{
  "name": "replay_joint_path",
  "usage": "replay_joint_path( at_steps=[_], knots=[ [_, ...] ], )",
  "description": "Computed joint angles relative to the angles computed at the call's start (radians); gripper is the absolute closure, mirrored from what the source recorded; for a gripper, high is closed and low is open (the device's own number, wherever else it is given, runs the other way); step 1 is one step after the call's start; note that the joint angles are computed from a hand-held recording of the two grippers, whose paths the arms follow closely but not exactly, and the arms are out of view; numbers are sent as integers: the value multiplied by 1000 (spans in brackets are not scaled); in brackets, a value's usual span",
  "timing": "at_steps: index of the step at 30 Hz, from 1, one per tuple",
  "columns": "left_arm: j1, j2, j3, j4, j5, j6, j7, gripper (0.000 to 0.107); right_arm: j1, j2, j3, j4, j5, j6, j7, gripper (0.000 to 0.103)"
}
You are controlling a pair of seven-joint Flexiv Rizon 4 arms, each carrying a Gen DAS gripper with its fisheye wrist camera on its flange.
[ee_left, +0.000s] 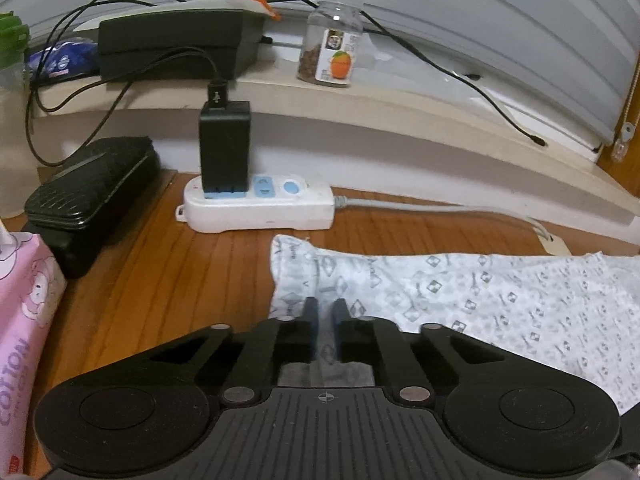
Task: Fold clothes
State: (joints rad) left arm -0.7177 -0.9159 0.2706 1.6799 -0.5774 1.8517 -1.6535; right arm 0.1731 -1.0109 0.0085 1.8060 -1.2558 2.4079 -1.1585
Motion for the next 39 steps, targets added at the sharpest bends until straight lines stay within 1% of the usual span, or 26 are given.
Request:
replay_joint_path(
  at_steps=[2, 4, 6, 8, 9, 11, 14, 16, 19, 20, 22, 24, 25, 28, 29, 30, 31, 33, 34, 39],
  knots=[
    [5, 4, -7, 9, 4, 18, -3, 107, -7, -4, 3, -2, -6, 15, 11, 101],
    [12, 7, -20, 17, 8, 45, 2, 107, -8, -6, 8, 6, 12, 37, -4, 101],
    [12, 11, -29, 25, 1, 77, 15, 107, -6, -6, 21, 32, 71, 75, -61, 101],
    [10, 17, -38, 33, -15, 106, 36, 107, -13, -4, 30, 38, 82, 103, -67, 101],
    [-8, 17, -24, 34, -41, 115, 50, 107, -15, -3, 33, 42, 88, 118, -69, 101],
    [4, 36, -47, 46, -47, 134, 74, 107, -13, 2, 39, 51, 120, 144, -86, 101],
    [-12, 57, -44, 60, -90, 154, 121, 107, -8, 10, 41, 53, 144, 168, -89, 101],
    [15, 76, -83, 74, -87, 171, 135, 107, -2, 16, 36, 56, 148, 170, -89, 101],
    [65, 83, -150, 74, -69, 160, 167, 106, 6, 20, 19, 57, 135, 145, -86, 101],
    [72, 75, -160, 66, -66, 158, 176, 103, 9, 19, 14, 57, 129, 128, -85, 101],
    [56, 47, -146, 36, -97, 138, 197, 82, 7, 14, 9, 52, 107, 98, -69, 101],
    [45, 17, -129, 1, -121, 112, 211, 72, 3, 11, 10, 53, 91, 85, -64, 101],
    [45, 5, -124, -13, -123, 99, 216, 71, 2, 11, 12, 58, 93, 83, -72, 101],
    [48, -25, -107, -52, -113, 58, 222, 72, -1, 13, 19, 65, 98, 81, -95, 101],
    [51, -30, -105, -58, -101, 50, 219, 74, -2, 13, 21, 65, 98, 80, -98, 101],
    [62, -31, -112, -59, -83, 50, 215, 87, -5, 11, 23, 63, 97, 80, -96, 101],
    [71, -31, -120, -58, -67, 58, 206, 103, -8, 10, 26, 62, 96, 81, -94, 101],
    [83, -23, -132, -46, -45, 77, 192, 102, -15, 7, 30, 65, 99, 93, -95, 101],
    [61, -21, -107, -42, -60, 78, 189, 103, -17, 0, 32, 54, 101, 100, -91, 101],
    [22, 34, -66, -2, -77, 68, 203, 103, -26, 4, 42, 71, 122, 171, -99, 101]
  ],
)
